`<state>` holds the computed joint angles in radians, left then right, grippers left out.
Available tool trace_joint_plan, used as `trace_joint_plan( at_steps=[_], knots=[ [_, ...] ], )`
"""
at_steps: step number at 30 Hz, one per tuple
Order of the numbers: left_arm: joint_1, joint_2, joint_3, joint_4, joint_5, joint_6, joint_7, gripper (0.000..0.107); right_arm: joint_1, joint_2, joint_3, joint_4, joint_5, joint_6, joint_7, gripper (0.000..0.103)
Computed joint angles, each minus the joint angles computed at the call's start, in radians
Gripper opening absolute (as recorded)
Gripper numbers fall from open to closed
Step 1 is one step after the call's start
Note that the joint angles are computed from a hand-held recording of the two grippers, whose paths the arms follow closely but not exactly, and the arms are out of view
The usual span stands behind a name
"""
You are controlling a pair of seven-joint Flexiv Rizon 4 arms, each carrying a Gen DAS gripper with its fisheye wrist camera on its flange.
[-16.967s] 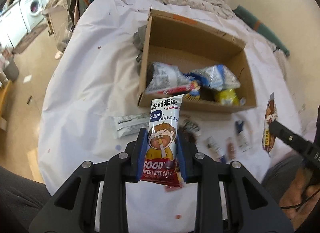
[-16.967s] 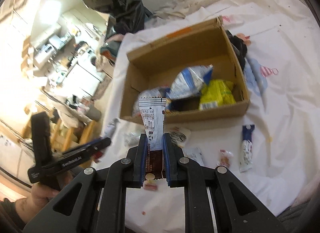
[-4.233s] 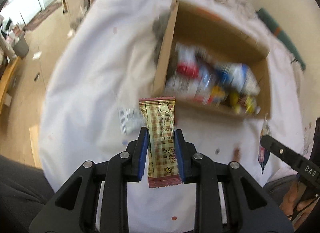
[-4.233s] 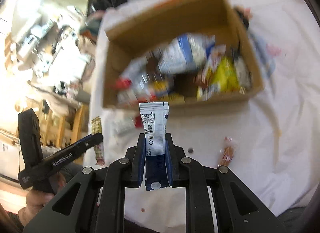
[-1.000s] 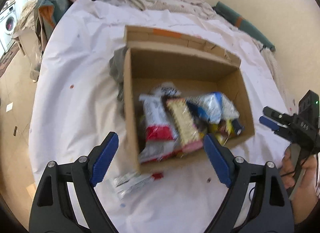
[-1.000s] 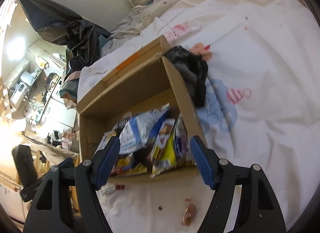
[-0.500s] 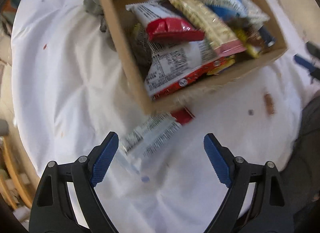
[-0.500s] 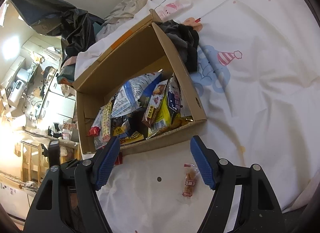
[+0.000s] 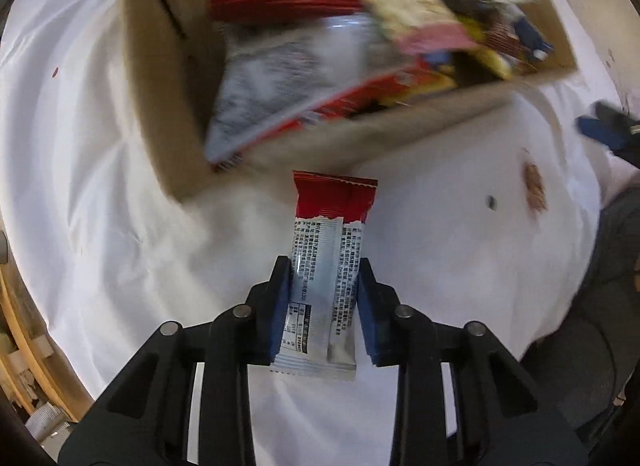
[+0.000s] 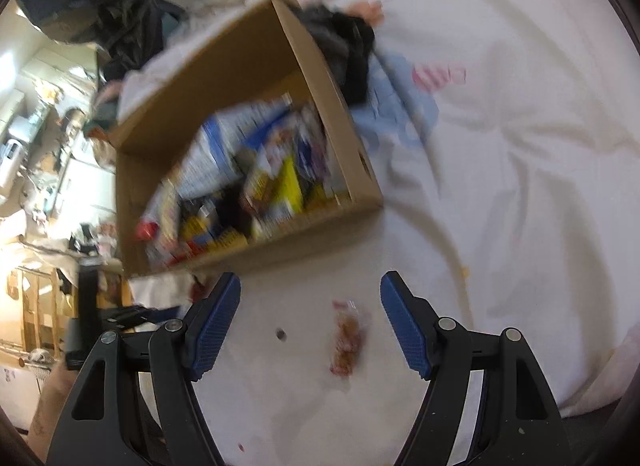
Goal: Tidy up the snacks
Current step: 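Grasp the red-topped white bar with the left tool while the right tool grasps the small candy packet, then lower the red-topped bar and candy packet into the box with both tools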
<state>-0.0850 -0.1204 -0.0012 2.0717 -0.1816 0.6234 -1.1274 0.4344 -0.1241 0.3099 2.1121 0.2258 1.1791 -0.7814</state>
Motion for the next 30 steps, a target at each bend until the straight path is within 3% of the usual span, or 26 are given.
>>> trace_joint_plan(
  at_steps=[2, 4, 9, 13, 14, 15, 16, 18, 25, 28, 30],
  knots=[
    [-0.008, 0.035, 0.0, 0.022, -0.01, -0.003, -0.02, 0.027, 0.002, -0.028, 0.007, -0.041, 0.003, -0.127, -0.034, 0.075],
    [-0.015, 0.066, 0.001, 0.047, -0.019, -0.001, -0.042, 0.027, 0.02, -0.047, 0.003, -0.061, -0.046, -0.19, -0.042, 0.075],
    [-0.035, 0.148, 0.0, 0.118, -0.05, 0.04, -0.069, 0.027, 0.084, -0.093, -0.017, -0.09, -0.248, -0.298, -0.008, 0.074],
    [-0.036, 0.203, 0.016, 0.179, -0.079, 0.128, -0.124, 0.027, 0.121, -0.123, -0.031, -0.096, -0.371, -0.359, 0.029, 0.064],
    [-0.031, 0.233, 0.031, 0.206, -0.092, 0.137, -0.121, 0.027, 0.128, -0.123, -0.035, -0.088, -0.405, -0.358, 0.04, 0.061],
    [-0.028, 0.245, 0.034, 0.217, -0.11, 0.153, -0.134, 0.027, 0.132, -0.12, -0.036, -0.08, -0.428, -0.354, 0.046, 0.047],
    [-0.026, 0.246, 0.031, 0.21, -0.119, 0.156, -0.142, 0.027, 0.131, -0.118, -0.034, -0.079, -0.433, -0.355, 0.049, 0.026],
    [-0.022, 0.251, 0.031, 0.205, -0.126, 0.173, -0.142, 0.027, 0.123, -0.111, -0.029, -0.071, -0.423, -0.345, 0.051, 0.02],
    [-0.006, 0.28, 0.041, 0.231, -0.125, 0.242, -0.163, 0.027, 0.083, -0.065, -0.001, -0.035, -0.315, -0.166, 0.001, 0.019],
    [-0.001, 0.304, 0.03, 0.249, -0.064, 0.323, -0.194, 0.027, 0.07, -0.051, 0.027, -0.032, -0.235, -0.081, -0.077, 0.019],
    [-0.023, 0.323, 0.038, 0.271, -0.099, 0.378, -0.171, 0.027, 0.06, -0.041, 0.042, -0.045, -0.178, -0.073, -0.139, 0.019]
  ],
)
